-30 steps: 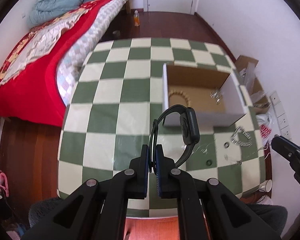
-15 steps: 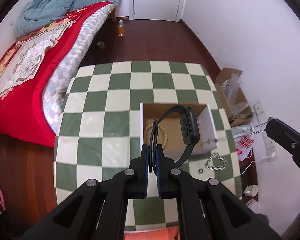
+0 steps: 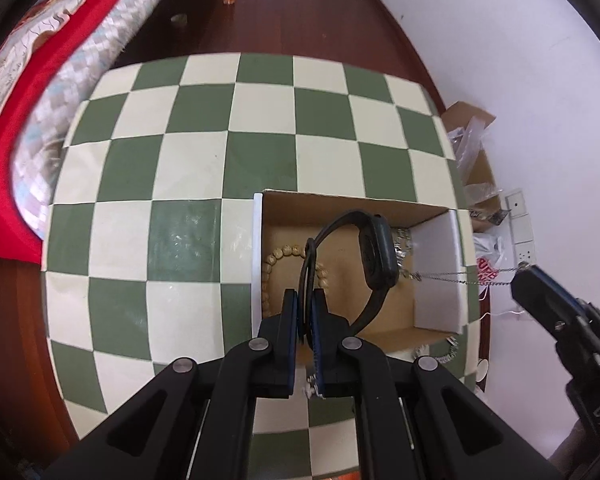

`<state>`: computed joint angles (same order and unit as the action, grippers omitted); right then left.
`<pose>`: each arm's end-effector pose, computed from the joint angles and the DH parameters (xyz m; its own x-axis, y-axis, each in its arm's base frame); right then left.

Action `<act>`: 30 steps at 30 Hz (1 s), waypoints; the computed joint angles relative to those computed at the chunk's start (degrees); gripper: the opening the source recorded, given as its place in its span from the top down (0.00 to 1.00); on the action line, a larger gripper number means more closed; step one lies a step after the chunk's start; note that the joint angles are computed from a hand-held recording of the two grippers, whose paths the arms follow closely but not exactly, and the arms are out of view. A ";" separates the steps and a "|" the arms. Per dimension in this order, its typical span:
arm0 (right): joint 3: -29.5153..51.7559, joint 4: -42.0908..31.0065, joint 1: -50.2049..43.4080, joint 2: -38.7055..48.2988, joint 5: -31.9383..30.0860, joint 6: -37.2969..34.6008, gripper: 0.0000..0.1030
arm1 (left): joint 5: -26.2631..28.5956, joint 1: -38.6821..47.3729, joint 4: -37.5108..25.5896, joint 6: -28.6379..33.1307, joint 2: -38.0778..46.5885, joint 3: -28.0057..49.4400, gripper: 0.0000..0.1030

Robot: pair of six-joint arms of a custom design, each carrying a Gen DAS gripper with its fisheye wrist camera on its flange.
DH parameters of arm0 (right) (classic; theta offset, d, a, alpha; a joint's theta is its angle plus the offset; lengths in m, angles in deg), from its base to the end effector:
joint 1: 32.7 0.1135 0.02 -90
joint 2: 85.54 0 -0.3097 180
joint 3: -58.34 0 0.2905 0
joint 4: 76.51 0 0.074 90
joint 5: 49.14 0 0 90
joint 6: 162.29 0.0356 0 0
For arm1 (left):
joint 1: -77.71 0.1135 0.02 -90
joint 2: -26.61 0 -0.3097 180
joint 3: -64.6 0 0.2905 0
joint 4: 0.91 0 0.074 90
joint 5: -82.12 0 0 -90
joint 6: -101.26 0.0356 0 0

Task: Organize jewelry
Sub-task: 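Lower both held items into the white box and open both tools, then withdraw both tools from the box toward the remaining jewelry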

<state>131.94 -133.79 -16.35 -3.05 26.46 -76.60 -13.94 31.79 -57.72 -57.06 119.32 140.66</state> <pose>0.2953 0.0959 0.2764 -0.8475 -0.3245 -0.4200 -0.4340 0.8792 0.1965 0.2421 -0.2446 0.2347 -0.8908 -0.4085 -0.1992 -0.3635 0.9035 -0.2272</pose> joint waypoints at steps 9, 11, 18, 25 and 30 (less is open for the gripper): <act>2.96 1.73 -0.94 12.25 1.17 1.38 0.84 | 2.41 5.42 1.13 4.53 3.64 2.52 0.75; 3.43 1.08 -1.38 12.85 1.29 1.85 0.53 | 0.50 5.50 -1.01 5.27 4.01 4.28 0.56; 0.96 0.84 -1.00 10.05 5.06 0.48 0.13 | -9.30 3.25 -7.14 2.69 1.95 6.11 0.06; -5.56 3.34 1.73 6.23 13.14 0.02 0.00 | -21.16 -3.95 -18.00 -7.03 2.16 5.71 0.00; -9.30 5.00 2.52 2.72 14.55 1.37 0.00 | -22.33 -7.09 -19.73 -10.19 2.18 4.18 0.00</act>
<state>122.64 -128.78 -13.83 -0.33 41.01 -75.24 -36.27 24.69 -77.45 -67.24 121.51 144.84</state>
